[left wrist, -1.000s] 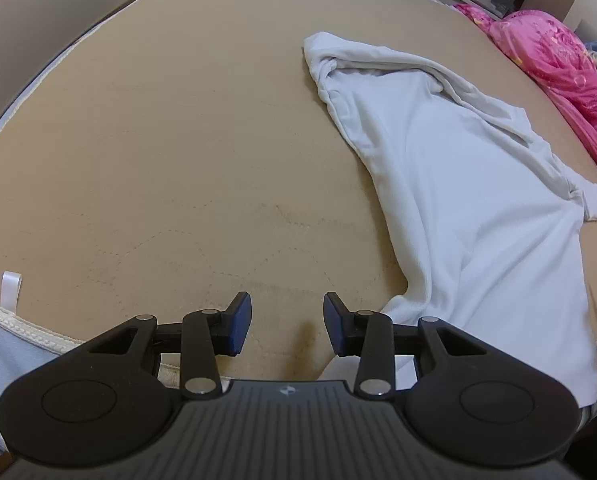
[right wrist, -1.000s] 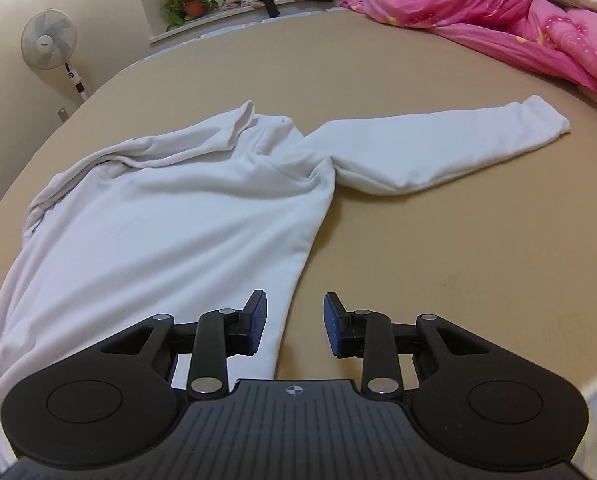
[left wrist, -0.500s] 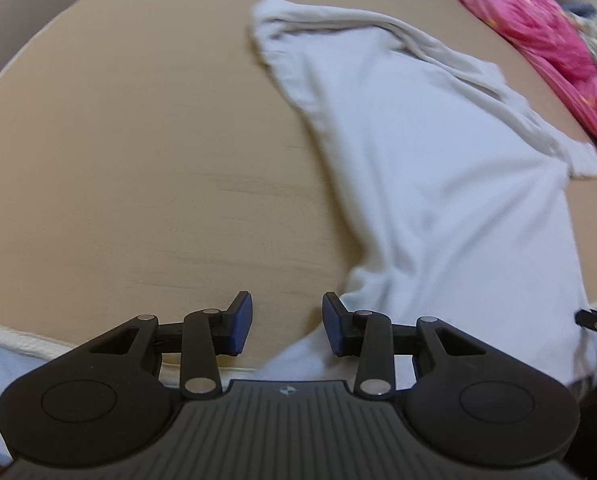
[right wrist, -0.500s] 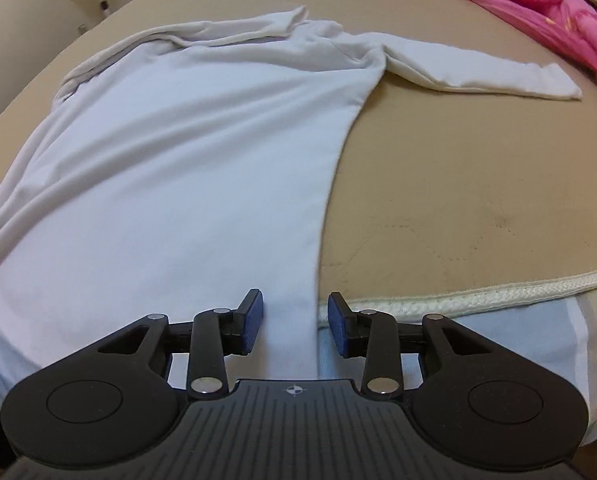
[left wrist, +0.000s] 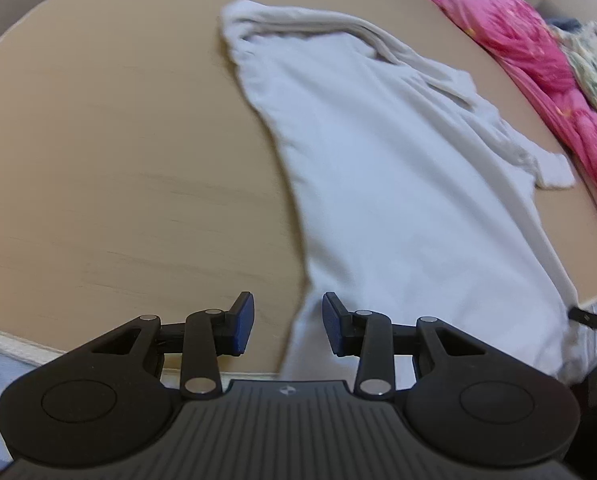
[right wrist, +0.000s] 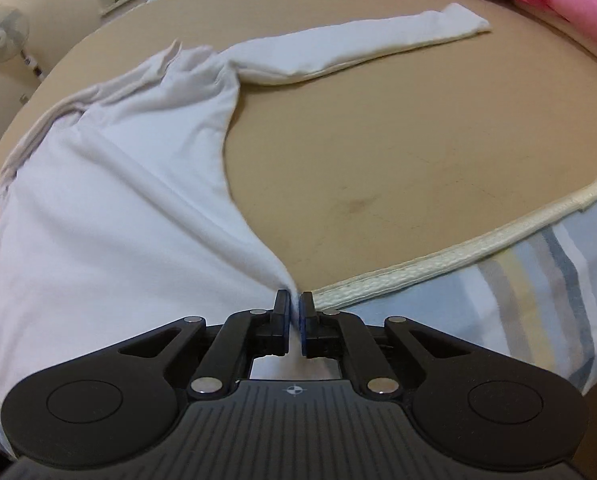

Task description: Fold small clothes

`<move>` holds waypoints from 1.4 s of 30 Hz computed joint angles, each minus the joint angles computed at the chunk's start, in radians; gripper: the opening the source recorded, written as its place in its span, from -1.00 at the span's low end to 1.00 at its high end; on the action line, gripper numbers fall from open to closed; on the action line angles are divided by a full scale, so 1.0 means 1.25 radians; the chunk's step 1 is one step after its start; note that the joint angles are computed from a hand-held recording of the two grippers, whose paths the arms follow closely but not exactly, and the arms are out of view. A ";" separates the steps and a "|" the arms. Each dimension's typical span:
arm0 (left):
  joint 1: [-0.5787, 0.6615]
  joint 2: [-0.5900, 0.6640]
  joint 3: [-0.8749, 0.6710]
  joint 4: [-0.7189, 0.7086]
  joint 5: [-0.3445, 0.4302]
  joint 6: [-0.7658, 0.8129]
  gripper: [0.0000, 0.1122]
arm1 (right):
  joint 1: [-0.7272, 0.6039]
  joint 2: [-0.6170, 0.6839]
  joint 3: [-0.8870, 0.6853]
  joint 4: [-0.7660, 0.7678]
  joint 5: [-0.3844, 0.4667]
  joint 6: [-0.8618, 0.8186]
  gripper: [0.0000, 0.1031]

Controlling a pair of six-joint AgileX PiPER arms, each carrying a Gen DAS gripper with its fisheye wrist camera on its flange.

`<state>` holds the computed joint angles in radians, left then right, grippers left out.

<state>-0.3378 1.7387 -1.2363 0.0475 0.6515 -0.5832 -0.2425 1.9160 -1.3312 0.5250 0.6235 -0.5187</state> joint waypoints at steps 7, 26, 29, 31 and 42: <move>-0.076 0.050 -0.039 0.124 0.044 -0.057 -0.47 | 0.046 -0.003 0.030 -0.046 -0.061 -0.024 -0.69; -0.209 -0.123 0.067 0.291 0.052 -0.245 -0.66 | 0.010 0.016 -0.055 -0.227 -0.087 0.267 -0.87; -0.189 -0.124 0.078 0.284 -0.016 -0.247 -0.64 | 0.013 -0.048 0.026 -0.055 -0.203 0.106 -0.79; -0.171 -0.089 0.055 0.199 -0.022 -0.169 -0.64 | 0.011 -0.050 0.007 0.056 -0.159 -0.018 -0.57; -0.226 0.001 -0.045 0.395 0.076 -0.293 -0.44 | 0.057 0.012 -0.116 -0.132 -0.056 0.117 -0.23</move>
<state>-0.6204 1.7406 -1.2925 0.5414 0.7469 -0.9494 -0.1710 1.9306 -1.4765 0.3598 0.5539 -0.3727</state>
